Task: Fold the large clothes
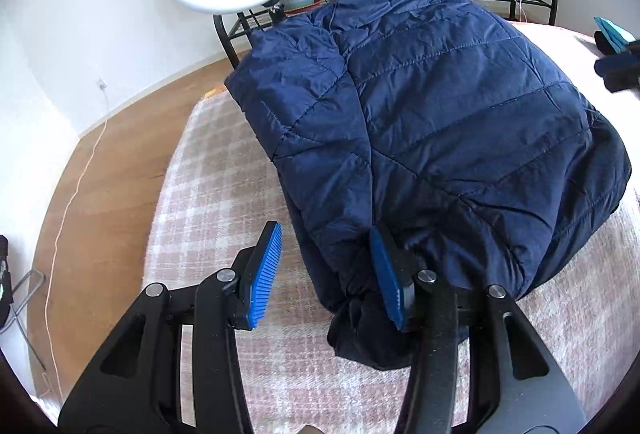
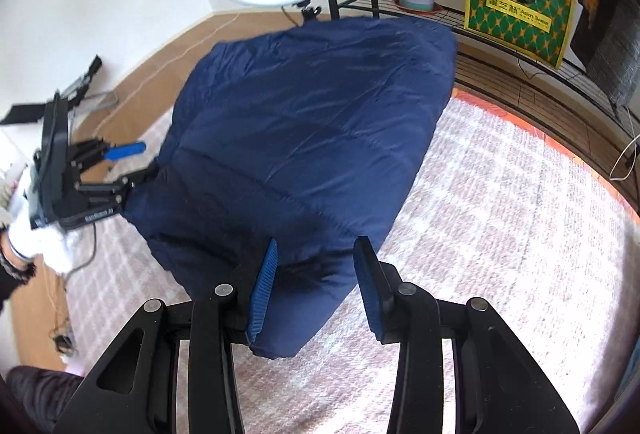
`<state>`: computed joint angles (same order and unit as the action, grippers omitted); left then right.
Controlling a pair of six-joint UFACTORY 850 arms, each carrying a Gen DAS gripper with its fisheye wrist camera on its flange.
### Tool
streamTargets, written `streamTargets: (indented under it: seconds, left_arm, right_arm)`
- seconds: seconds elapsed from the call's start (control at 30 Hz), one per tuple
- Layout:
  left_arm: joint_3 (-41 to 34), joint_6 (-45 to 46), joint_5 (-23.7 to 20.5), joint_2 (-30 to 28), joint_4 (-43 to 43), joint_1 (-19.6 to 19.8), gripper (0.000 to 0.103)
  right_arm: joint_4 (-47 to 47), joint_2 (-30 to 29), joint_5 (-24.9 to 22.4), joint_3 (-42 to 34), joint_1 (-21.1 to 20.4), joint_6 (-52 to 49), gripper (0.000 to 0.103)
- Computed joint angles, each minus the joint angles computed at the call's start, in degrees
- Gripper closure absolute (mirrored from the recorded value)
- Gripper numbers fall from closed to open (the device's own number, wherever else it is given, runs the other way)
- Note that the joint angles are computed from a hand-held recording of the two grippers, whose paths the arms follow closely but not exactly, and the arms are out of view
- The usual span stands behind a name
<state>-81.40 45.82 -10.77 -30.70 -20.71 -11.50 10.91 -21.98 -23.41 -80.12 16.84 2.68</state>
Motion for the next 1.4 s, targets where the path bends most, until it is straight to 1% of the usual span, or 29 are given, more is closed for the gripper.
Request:
streamTargets:
  seconds: [0.1,0.2,0.27,0.3,0.33,0.37,0.4,0.43,0.47,0.5,0.57,0.63,0.7,0.8,0.87,1.0,1.13,1.23,1.33,1.4]
  left_arm:
    - [0.6,0.63,-0.06,0.92,-1.0,0.49,0.054]
    - [0.93,1.83,-1.06,1.79,-3.82,1.54,0.054]
    - [0.8,5.73,-3.86,2.29,-11.1,2.96,0.054]
    - [0.38,7.79,-6.41,2.35,-15.79,4.01,0.051]
    - [-0.11,8.9,-9.53,2.32,-20.32,5.3,0.049]
    - [-0.4,9.67,-12.16,2.3,-24.29,6.48,0.043]
    - [-0.91,8.87,-15.53,2.06,-28.07,8.05,0.04]
    - [-1.43,8.12,-17.98,1.72,-30.2,9.06,0.04]
    - [-2.08,7.81,-21.23,1.2,-32.86,10.24,0.04]
    - [-2.73,6.83,-24.72,0.54,-35.04,11.39,0.037]
    - [-4.19,4.32,-30.77,-1.06,-37.6,13.04,0.034]
    - [-5.76,2.38,-35.52,-2.9,-39.37,13.95,0.034]
    - [-7.4,0.38,-39.2,-4.83,-40.41,14.25,0.033]
    - [-10.48,-4.28,-45.63,-8.5,-41.15,14.34,0.031]
    - [-12.32,-6.96,-47.51,-10.57,-40.85,14.3,0.031]
    - [-15.17,-8.37,-48.42,-13.33,-39.87,13.84,0.031]
    - [-19.34,-10.2,-51.83,-17.29,-41.59,13.49,0.031]
    - [-21.1,-9.61,-53.13,-19.07,-44.74,13.11,0.031]
    - [-24.66,-10.0,-55.1,-21.8,-46.6,12.66,0.031]
    - [-26.89,-10.5,-55.93,-23.34,-47.23,12.32,0.031]
  right_arm:
    - [-2.84,0.44,0.44,-0.27,-0.48,2.44,0.064]
    - [-3.93,0.55,0.99,-0.62,-0.99,4.15,0.05]
    - [-3.05,1.01,2.42,-0.06,-1.37,4.01,0.048]
    - [-2.2,1.15,3.04,0.15,-1.61,3.54,0.047]
    - [-1.77,1.23,3.55,0.32,-1.75,3.32,0.044]
    - [-0.6,1.26,4.15,0.54,-1.98,2.36,0.041]
    - [2.86,1.37,5.18,1.04,-2.43,-0.65,0.037]
    - [5.5,1.36,5.63,1.23,-2.71,-2.86,0.033]
    - [9.57,1.26,6.06,1.42,-3.19,-6.22,0.031]
    - [13.79,1.02,6.29,1.41,-3.72,-9.55,0.03]
    - [20.5,0.3,6.23,1.0,-4.68,-14.57,0.029]
    - [28.11,-0.97,5.12,0.03,-5.9,-20.05,0.024]
    - [37.87,-2.88,2.15,-1.4,-7.45,-26.73,0.022]
    - [45.52,-5.76,-0.75,-3.49,-9.17,-29.5,0.022]
    - [48.62,-7.25,-0.96,-4.52,-9.93,-30.01,0.022]
    - [55.39,-10.27,-2.49,-6.72,-11.37,-33.2,0.022]
    - [60.41,-13.01,-3.27,-8.65,-12.17,-35.78,0.022]
    - [66.03,-15.22,-4.74,-10.04,-12.56,-39.84,0.022]
    - [67.05,-17.19,-5.45,-11.65,-12.72,-39.93,0.022]
    - [72.15,-18.41,-6.82,-12.12,-13.07,-43.38,0.022]
